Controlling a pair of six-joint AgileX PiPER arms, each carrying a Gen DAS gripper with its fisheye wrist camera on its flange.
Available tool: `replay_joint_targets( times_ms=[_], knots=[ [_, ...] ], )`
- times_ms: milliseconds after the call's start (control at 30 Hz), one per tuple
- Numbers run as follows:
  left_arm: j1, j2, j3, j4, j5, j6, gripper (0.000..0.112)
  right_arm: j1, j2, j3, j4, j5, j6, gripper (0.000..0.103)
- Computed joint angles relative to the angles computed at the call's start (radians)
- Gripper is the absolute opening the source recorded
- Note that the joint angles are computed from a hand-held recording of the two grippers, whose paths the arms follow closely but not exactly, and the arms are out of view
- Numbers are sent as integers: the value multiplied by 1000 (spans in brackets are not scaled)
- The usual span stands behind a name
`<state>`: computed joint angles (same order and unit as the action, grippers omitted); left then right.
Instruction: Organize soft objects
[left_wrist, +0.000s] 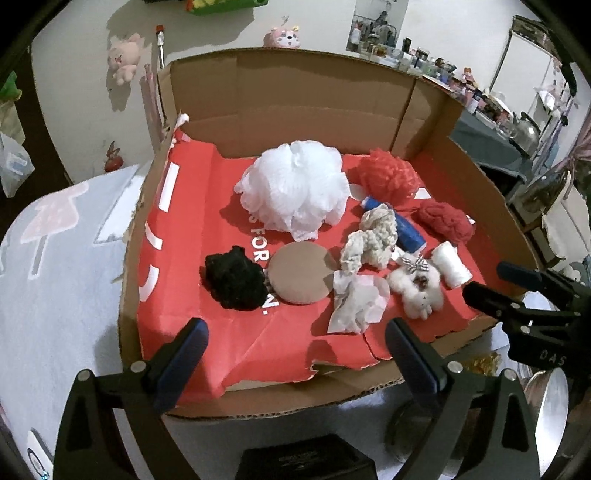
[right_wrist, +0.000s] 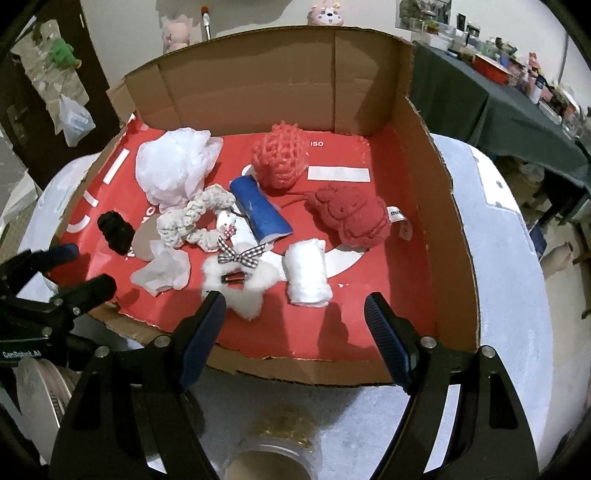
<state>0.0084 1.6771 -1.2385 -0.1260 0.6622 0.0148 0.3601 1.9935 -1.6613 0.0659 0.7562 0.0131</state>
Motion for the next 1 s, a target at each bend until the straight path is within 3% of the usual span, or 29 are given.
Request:
replay_joint_targets(
  times_ms=[300,533,867,1000],
  knots=[
    [-25,24,-15,87,13,-83,98,-3,12,1,31,-4,-6,77],
    [-9,32,-23,75,26,-82,98,-10,-24,15,72,-30,-29,77],
    [-24,35,-23,124,21,-133,98,9,51,-74,20,50,-5,77],
    [-26,43,-35,137,35,-155,98,8,34,-48,7,27,6,77]
  ],
)
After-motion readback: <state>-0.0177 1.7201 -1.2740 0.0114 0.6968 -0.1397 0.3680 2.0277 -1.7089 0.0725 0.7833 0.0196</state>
